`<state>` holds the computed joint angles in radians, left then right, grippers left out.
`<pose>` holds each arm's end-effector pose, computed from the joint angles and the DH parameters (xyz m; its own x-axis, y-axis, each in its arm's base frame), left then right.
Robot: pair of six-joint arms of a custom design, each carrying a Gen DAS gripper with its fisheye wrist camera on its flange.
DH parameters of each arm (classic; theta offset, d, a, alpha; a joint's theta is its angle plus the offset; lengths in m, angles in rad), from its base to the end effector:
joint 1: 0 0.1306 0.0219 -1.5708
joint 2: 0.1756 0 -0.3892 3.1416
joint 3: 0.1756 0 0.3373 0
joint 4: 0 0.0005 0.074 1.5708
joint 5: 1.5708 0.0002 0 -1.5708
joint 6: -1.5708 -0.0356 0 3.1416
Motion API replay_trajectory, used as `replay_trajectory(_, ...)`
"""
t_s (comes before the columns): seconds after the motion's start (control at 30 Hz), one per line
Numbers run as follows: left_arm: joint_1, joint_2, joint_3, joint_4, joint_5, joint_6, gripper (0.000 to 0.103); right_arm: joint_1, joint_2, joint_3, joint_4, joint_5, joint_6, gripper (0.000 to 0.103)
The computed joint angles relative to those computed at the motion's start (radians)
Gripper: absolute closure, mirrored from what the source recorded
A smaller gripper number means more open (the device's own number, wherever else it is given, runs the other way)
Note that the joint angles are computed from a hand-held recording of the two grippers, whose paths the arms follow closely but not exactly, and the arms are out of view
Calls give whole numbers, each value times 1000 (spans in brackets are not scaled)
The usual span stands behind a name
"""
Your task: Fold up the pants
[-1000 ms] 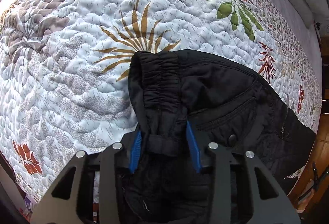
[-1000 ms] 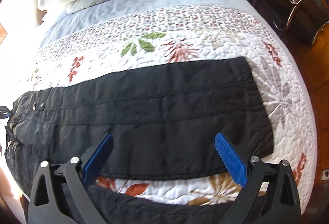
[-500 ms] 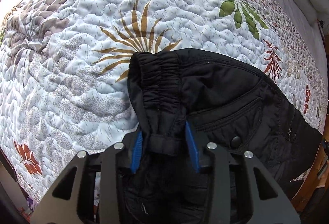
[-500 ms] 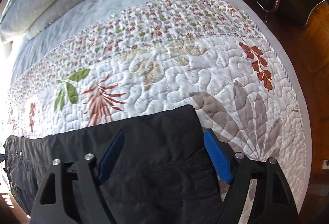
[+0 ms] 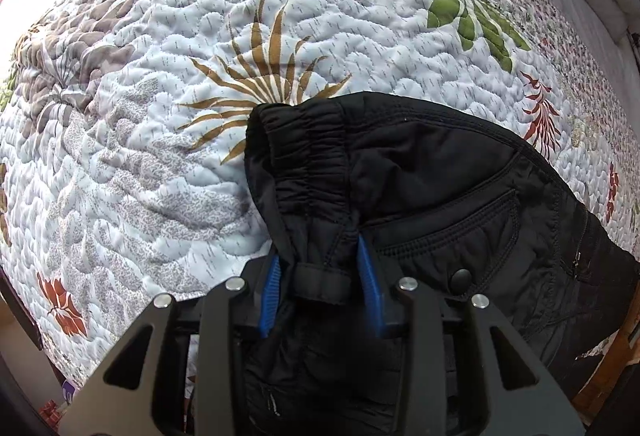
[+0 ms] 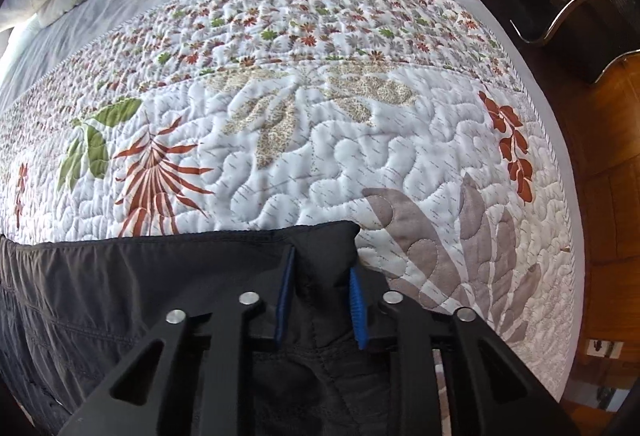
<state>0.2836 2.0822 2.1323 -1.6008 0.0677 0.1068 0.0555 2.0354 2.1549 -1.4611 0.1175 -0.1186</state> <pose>0.5842 0.1672 0.3389 -0.9248 -0.3803 -0.0128 -0.3786 0.9230 -0.0694 0.6133 0.0294 0.3764 -0.9689 0.0639 -0.2391 0.0868 0.9925 -0.0865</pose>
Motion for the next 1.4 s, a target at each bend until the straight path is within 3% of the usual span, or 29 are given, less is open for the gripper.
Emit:
replay_trajectory(0.17, -23, -30, -23, 43, -8, 10, 78, 34, -57, -28, 23, 77, 30, 90)
replay_trajectory(0.33, -35, -105, -99, 148, 29, -8, 80, 59, -170, -85, 98, 71, 42, 91)
replay_trajectory(0.5, -37, -205, -197, 255, 97, -27, 80, 86, -333, -200, 179, 39, 25, 91)
replay_trajectory(0.77, 27, -451, -423, 382, 257, -139, 80, 134, -627, -441, 315, 1, -55, 94)
replay_trajectory(1.03, 136, -668, -631, 427, 425, -196, 80, 102, -950, -710, 365, -19, -176, 94)
replay_trajectory(1.2, 233, -770, -741, 396, 507, -253, 80, 72, -1121, -869, 353, -40, -255, 94)
replay_trajectory(1.4, 330, -852, -857, 341, 541, -377, 79, 69, -1288, -1000, 311, -32, -359, 94)
